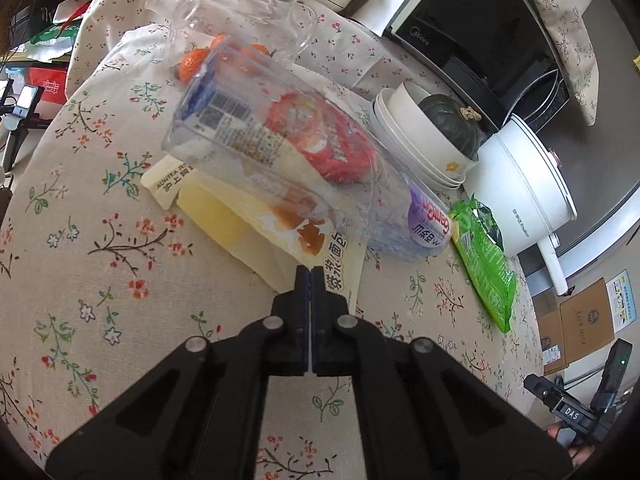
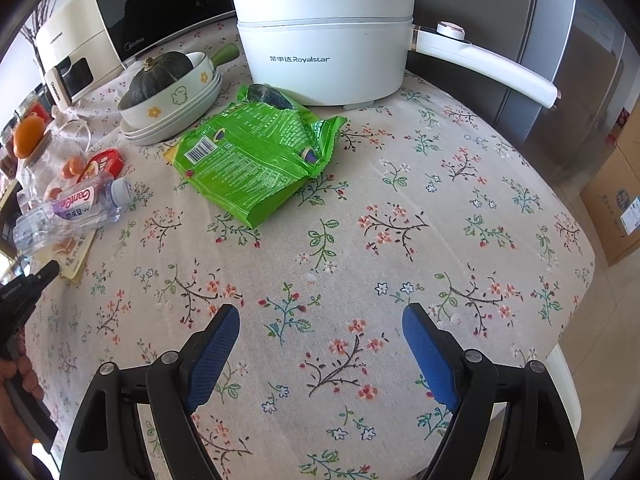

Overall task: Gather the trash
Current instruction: 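Lift the yellow bread bag with the left gripper while the right gripper grasps the green snack bag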

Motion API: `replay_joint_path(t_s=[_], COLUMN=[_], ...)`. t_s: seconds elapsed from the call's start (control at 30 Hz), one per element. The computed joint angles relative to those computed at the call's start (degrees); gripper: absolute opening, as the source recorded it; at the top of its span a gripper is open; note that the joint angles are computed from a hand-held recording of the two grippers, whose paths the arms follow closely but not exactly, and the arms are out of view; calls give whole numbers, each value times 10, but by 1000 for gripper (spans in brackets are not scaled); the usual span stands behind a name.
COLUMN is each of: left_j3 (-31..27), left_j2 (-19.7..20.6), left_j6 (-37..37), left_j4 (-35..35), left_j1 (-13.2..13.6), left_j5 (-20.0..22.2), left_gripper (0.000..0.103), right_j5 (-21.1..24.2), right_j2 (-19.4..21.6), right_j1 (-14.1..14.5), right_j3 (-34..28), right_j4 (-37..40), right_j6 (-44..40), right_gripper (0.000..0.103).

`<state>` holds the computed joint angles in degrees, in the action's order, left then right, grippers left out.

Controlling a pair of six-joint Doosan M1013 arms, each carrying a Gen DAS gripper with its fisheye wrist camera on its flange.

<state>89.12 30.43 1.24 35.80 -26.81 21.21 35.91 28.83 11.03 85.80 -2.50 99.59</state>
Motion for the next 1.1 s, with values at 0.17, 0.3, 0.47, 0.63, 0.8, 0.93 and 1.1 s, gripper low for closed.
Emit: replay_joint_path(t_s=[0.17, 0.3, 0.47, 0.63, 0.8, 0.93, 1.1], left_j3=[7, 25, 47, 57, 74, 88, 98], left_j2=[-16, -36, -59, -73, -86, -95, -102], left_j6=[163, 220, 253, 236, 184, 194, 183], left_j4=[-113, -141, -161, -123, -47, -58, -52], left_j1=[-5, -14, -24, -35, -43, -39, -37], left_j5=[-10, -14, -34, -13, 12, 17, 18], left_gripper=[0, 0, 0, 0, 0, 0, 0], right_j5=[-6, -8, -20, -36, -36, -54, -65], right_j2=[-4, -3, 6, 26, 53, 69, 83], right_j1=[-1, -4, -4, -11, -12, -10, -5], right_j3=[1, -2, -10, -26, -50, -66, -80], right_j4=[8, 24, 31, 104, 145, 141, 125], right_j6=[-6, -10, -18, -55, -63, -46, -34], right_gripper=[85, 85, 85, 84, 67, 56, 17])
